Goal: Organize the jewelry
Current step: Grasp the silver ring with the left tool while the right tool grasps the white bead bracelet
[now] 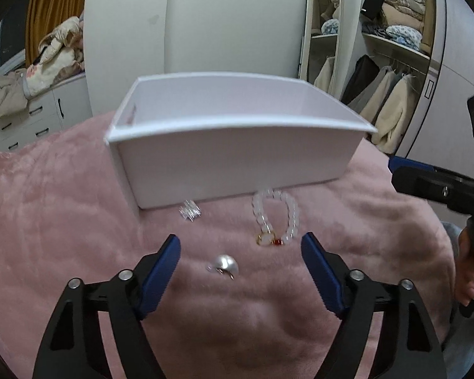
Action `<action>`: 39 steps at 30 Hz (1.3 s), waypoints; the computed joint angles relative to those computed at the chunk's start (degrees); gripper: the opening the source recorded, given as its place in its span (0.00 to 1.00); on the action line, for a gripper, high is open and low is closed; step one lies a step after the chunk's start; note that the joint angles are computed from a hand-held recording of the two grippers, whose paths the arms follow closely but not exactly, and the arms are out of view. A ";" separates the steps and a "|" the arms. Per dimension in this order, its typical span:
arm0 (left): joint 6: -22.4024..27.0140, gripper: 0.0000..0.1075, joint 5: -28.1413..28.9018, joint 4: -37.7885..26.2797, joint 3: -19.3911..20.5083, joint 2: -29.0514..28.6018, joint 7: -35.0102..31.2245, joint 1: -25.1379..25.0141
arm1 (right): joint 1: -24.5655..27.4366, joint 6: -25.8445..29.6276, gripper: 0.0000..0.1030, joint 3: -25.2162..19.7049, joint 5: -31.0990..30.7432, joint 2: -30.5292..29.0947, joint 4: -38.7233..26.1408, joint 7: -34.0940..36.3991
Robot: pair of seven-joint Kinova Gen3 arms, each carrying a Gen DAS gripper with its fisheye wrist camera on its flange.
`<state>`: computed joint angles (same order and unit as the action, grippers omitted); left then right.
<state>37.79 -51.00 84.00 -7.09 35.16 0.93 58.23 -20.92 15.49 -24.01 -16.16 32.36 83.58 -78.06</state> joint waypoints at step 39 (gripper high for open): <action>-10.99 0.33 1.06 3.70 -9.56 5.35 8.25 3.47 | -10.50 11.81 0.04 8.15 3.87 11.20 -16.15 -7.64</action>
